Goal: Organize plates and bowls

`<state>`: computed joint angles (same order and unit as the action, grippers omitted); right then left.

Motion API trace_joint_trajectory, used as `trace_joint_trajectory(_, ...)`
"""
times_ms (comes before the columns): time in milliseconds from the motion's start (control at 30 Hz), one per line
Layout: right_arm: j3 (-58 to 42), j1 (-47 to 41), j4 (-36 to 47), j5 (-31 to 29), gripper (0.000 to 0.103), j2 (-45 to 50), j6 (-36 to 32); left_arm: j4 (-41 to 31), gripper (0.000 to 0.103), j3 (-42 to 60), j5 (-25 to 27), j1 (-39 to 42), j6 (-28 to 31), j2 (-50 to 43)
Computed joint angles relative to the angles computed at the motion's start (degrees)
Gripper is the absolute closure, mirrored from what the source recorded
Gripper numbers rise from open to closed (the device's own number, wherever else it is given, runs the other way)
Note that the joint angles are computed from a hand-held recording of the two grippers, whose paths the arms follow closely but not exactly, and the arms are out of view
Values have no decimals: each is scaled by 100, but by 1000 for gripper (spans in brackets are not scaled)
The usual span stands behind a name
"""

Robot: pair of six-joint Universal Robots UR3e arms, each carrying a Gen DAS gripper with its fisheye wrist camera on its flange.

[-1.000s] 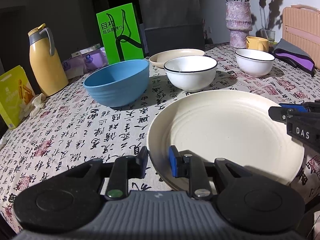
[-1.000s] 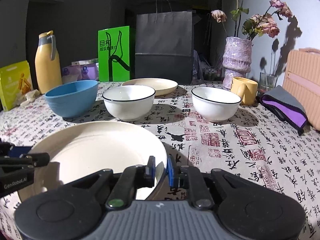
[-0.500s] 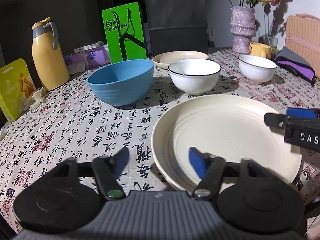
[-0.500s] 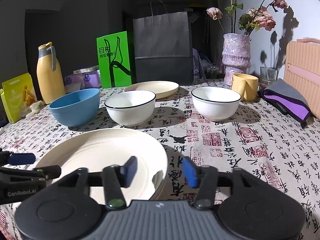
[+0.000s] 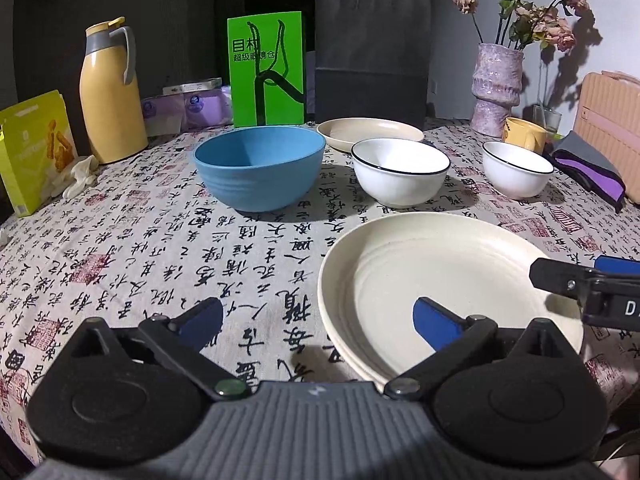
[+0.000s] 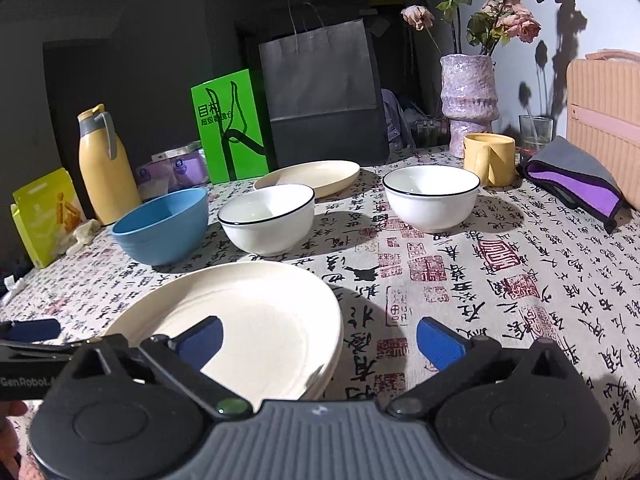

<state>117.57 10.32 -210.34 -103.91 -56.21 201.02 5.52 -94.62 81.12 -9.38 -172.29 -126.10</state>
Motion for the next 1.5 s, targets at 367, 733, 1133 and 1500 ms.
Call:
trace_joint_trajectory(367,384,54,41,134,65,-234,39,467,52,-703,-263,58,401,286)
trace_joint_trajectory(733,471,94,-143,125,82,-151,4,697,82,-811,-254,-24,667,224)
trace_joint_trajectory(1133,206,421,-203,-449,83,98,-416,1057,82,-835,-74,-116,830,66)
trace_joint_trajectory(1500,214,464,-509,-594,88,220,-603,1205,82,-872,-94,-103,857,23)
